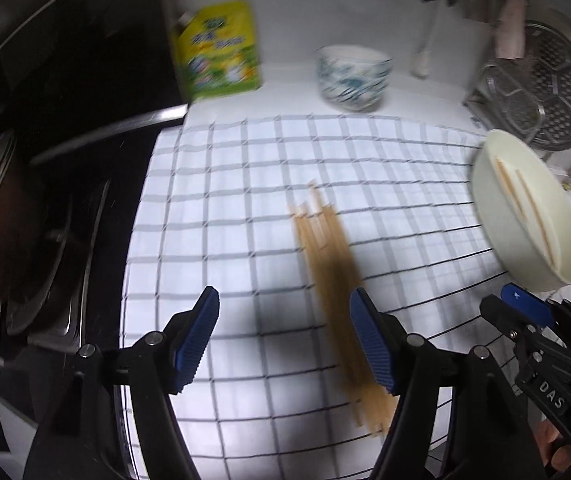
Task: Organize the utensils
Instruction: 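Lift both open tools out of the basin and move back over the chopsticks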
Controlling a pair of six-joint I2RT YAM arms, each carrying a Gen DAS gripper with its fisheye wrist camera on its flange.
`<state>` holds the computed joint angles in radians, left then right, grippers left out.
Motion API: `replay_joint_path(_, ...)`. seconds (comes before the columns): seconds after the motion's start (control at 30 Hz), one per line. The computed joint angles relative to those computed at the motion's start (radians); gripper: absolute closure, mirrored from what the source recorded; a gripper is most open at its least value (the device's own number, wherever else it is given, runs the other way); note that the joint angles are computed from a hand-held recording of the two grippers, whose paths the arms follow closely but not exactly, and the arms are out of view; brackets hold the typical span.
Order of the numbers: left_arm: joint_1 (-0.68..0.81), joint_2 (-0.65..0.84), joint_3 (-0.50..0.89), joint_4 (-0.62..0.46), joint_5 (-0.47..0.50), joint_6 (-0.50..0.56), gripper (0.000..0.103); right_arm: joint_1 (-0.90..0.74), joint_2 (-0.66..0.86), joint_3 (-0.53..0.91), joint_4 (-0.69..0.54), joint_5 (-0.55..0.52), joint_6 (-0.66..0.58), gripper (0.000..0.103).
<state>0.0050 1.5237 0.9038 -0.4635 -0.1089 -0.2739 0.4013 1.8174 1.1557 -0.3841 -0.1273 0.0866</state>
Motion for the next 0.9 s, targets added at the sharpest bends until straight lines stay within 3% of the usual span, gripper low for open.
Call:
replay_joint_path(0.47,0.034,0.027,-0.15,0.111,-0.018,-0.069,0.03,0.078,0.187,0.046,0.032,-0.005,-0.063,0.066)
replay_joint_path(0.9,0.038,0.056,-0.21,0.182,0.01,-0.097,0.028,0.116,0.242,0.062,0.06,0.024,-0.08,0.066)
